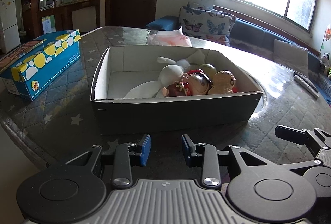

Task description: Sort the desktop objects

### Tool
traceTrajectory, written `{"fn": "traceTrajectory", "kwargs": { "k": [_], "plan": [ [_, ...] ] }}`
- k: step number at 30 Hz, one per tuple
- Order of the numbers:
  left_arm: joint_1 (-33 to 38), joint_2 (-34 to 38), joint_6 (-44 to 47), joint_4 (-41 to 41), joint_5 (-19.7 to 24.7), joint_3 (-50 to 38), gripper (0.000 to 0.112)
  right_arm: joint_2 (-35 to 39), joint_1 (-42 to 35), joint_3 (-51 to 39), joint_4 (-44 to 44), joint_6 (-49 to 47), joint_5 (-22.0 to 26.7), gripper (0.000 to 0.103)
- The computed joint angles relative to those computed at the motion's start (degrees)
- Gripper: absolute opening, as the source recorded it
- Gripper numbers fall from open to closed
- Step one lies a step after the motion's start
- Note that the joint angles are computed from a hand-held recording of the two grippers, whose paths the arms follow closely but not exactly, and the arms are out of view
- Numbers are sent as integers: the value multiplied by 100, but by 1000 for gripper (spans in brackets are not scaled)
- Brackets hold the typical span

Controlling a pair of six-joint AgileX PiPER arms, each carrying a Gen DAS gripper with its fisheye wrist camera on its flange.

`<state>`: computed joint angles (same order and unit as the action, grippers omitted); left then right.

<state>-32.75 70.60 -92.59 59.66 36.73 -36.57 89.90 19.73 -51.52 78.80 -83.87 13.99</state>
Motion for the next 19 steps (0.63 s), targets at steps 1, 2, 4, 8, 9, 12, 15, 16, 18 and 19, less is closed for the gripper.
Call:
{"fn": "traceTrajectory", "kwargs": {
  "k": [1,2,4,8,9,12,15,16,18,19],
  "plan": [
    [41,35,-6,4,-37,-1,35,46,-17,-44,-93,86,22,103],
    [81,68,15,-9,-62,-16,35,81,-13,-65,-118,114,17,103],
    [154,132,75,-48,-81,-57,35,155,-13,-134,-252,267,28,103],
    [304,214,157,-114,-153,-120,35,309,0,-299,-611,638,56,103],
    [339,237,174,-130,-175,-134,35,345,3,-340,-703,727,67,103],
    [442,299,248,-212,-245,-185,35,452,8,-455,-876,885,104,103],
    [495,324,87,-52,-296,-180,35,546,2,-559,-984,994,144,103],
    [526,323,53,-46,-316,-185,35,570,5,-590,-1017,1024,153,103],
    [590,341,109,-65,-356,-224,35,616,16,-653,-1043,1039,160,103],
    [609,355,149,-80,-361,-243,35,632,20,-682,-1063,1057,171,103]
  ]
}}
